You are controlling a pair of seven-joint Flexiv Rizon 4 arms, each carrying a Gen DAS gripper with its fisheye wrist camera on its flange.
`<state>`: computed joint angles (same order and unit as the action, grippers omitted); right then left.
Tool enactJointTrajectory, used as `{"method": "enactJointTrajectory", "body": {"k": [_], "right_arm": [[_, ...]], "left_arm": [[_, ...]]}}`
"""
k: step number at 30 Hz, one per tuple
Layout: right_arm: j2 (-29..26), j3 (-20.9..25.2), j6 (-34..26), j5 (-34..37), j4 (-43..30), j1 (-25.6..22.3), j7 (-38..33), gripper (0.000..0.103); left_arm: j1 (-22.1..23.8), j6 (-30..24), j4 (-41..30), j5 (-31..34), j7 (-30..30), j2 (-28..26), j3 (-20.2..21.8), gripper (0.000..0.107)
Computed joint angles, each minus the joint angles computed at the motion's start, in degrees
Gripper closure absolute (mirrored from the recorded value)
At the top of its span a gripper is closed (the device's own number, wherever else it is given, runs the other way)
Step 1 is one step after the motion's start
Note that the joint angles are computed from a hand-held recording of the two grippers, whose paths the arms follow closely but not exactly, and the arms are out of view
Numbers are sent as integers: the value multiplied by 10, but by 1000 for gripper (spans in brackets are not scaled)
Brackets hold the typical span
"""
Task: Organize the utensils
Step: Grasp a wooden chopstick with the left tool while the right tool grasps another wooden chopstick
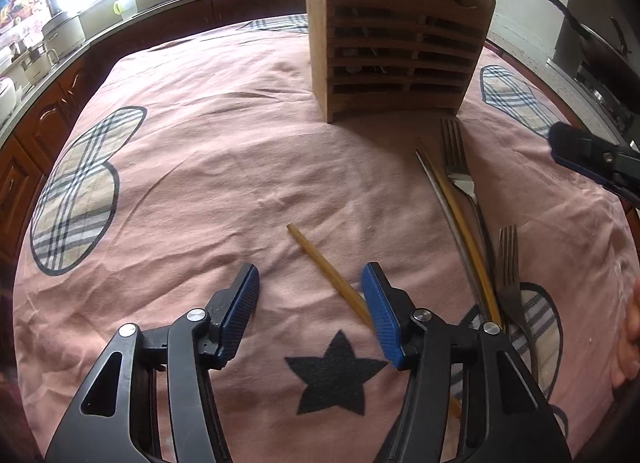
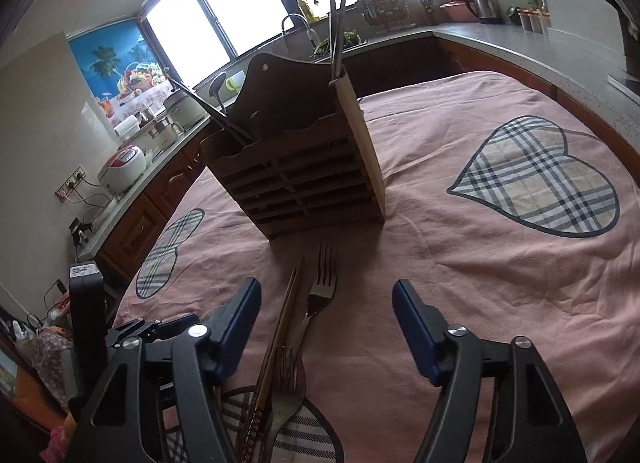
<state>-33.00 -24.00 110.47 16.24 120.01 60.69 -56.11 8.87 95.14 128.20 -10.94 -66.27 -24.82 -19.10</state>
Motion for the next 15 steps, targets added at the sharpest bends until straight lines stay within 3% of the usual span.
{"method": "enactJointTrajectory", "body": {"k": [3,6,9,15], "right_arm": [[-13,59,-34,-51,-39,-61,3,70],[-31,108,-66,-100,-76,-114,18,75],[-45,124,-100,-142,-103,-139,35,78],[-62,147,-162,-211,-139,-174,61,90]], "left_arm": [[97,-3,20,-10,16,0,-97,61],[153,-7,28,-16,17,-5,-153,61],[188,-10,29,-18,13,-14,-189,61],[164,-14,5,-7,4,-28,-173,61]]}}
